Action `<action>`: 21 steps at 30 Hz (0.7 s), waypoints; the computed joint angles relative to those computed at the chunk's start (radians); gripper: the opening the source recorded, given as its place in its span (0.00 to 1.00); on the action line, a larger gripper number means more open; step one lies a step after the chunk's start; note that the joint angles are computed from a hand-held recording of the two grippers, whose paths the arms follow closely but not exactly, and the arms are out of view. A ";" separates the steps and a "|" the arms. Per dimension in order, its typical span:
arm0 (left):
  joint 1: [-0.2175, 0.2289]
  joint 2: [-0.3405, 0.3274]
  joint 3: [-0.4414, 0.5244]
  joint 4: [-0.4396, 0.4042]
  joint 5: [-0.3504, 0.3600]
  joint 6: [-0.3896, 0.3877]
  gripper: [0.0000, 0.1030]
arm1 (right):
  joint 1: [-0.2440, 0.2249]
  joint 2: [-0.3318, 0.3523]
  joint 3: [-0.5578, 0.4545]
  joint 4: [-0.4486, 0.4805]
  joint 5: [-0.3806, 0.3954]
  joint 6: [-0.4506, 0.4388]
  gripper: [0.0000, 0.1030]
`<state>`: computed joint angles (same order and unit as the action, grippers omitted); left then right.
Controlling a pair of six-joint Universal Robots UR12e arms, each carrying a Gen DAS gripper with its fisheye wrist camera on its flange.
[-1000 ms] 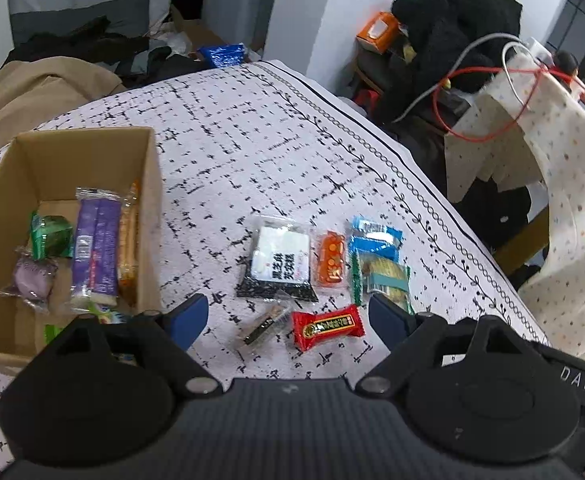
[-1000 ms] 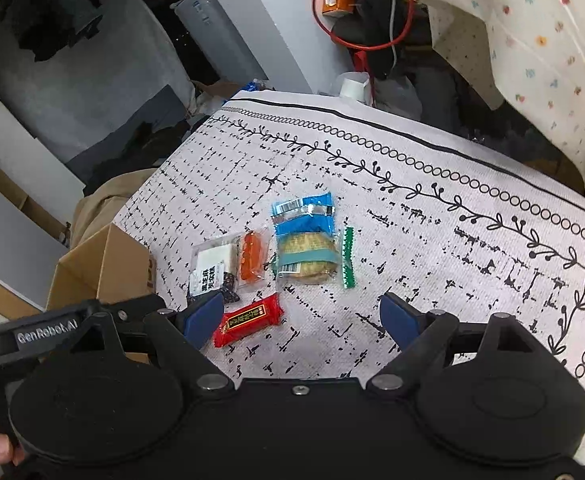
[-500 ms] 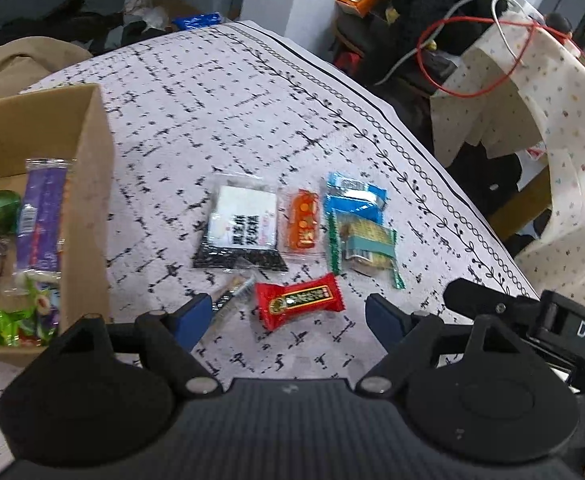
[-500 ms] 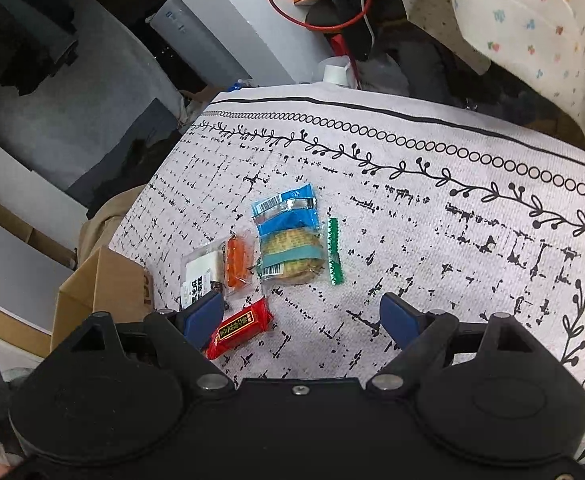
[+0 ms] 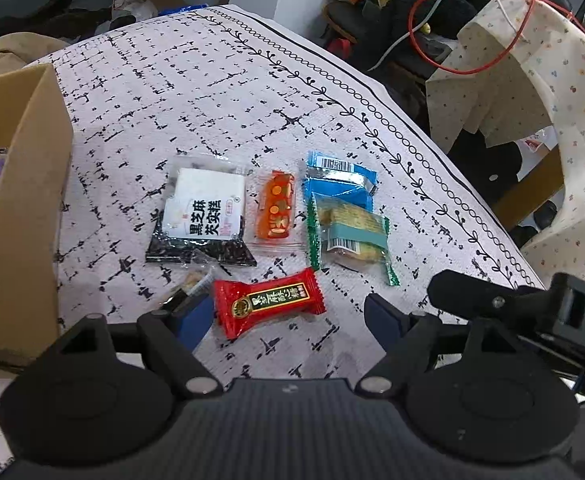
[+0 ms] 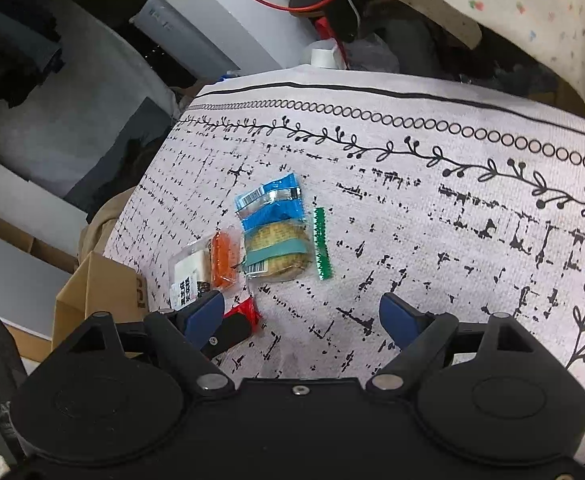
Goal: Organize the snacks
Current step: 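Move both grippers back over the remaining snack pile, then grasp the red bar with the left gripper while the right grasps the round biscuit packet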
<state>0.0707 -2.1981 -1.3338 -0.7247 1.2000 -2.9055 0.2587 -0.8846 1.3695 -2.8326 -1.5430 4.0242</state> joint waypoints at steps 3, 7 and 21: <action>-0.005 -0.008 0.003 0.011 0.023 -0.025 0.80 | -0.002 0.004 -0.003 0.005 0.004 0.002 0.82; -0.013 -0.017 0.003 0.041 0.059 -0.044 0.80 | -0.006 0.008 -0.004 0.010 0.015 0.009 0.82; -0.055 -0.023 -0.031 0.157 0.227 0.014 0.63 | -0.013 0.034 -0.028 0.018 0.031 -0.003 0.82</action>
